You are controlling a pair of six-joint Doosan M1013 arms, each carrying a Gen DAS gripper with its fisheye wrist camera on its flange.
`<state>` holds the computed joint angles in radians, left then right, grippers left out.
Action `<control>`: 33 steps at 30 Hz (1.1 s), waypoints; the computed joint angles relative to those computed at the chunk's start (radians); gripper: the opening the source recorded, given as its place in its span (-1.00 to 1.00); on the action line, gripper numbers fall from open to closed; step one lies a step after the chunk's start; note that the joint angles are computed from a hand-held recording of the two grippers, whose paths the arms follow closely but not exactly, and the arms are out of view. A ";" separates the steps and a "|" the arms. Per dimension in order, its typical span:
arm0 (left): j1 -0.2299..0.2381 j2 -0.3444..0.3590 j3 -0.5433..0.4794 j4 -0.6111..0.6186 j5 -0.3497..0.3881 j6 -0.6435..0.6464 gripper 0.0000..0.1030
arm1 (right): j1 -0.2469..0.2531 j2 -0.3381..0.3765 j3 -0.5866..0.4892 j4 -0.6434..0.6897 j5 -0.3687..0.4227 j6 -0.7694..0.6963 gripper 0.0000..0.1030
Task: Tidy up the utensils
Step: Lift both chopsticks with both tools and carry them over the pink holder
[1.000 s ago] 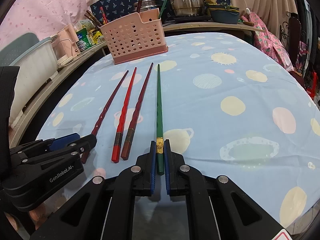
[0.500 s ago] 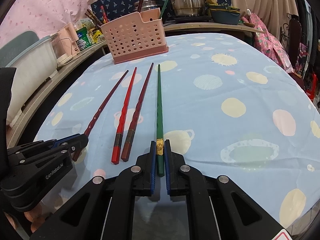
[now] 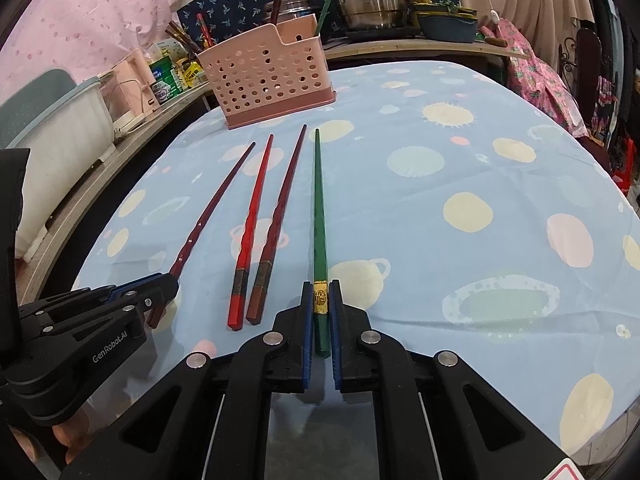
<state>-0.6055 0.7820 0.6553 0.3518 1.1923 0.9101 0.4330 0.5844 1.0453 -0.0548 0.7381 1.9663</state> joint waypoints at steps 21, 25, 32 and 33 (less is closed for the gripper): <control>0.016 -0.050 -0.028 0.033 -0.028 -0.050 -0.86 | -0.016 -0.062 -0.021 -0.074 -0.146 0.092 -0.86; 0.030 -0.047 -0.073 0.043 -0.044 -0.055 -0.86 | -0.029 -0.051 -0.069 -0.066 -0.154 0.092 -0.86; 0.048 0.030 -0.282 0.094 0.002 -0.005 -0.87 | -0.040 -0.007 -0.191 -0.108 -0.148 0.096 -0.86; 0.051 0.047 -0.321 0.099 0.015 0.006 -0.87 | -0.042 0.005 -0.216 -0.110 -0.139 0.093 -0.86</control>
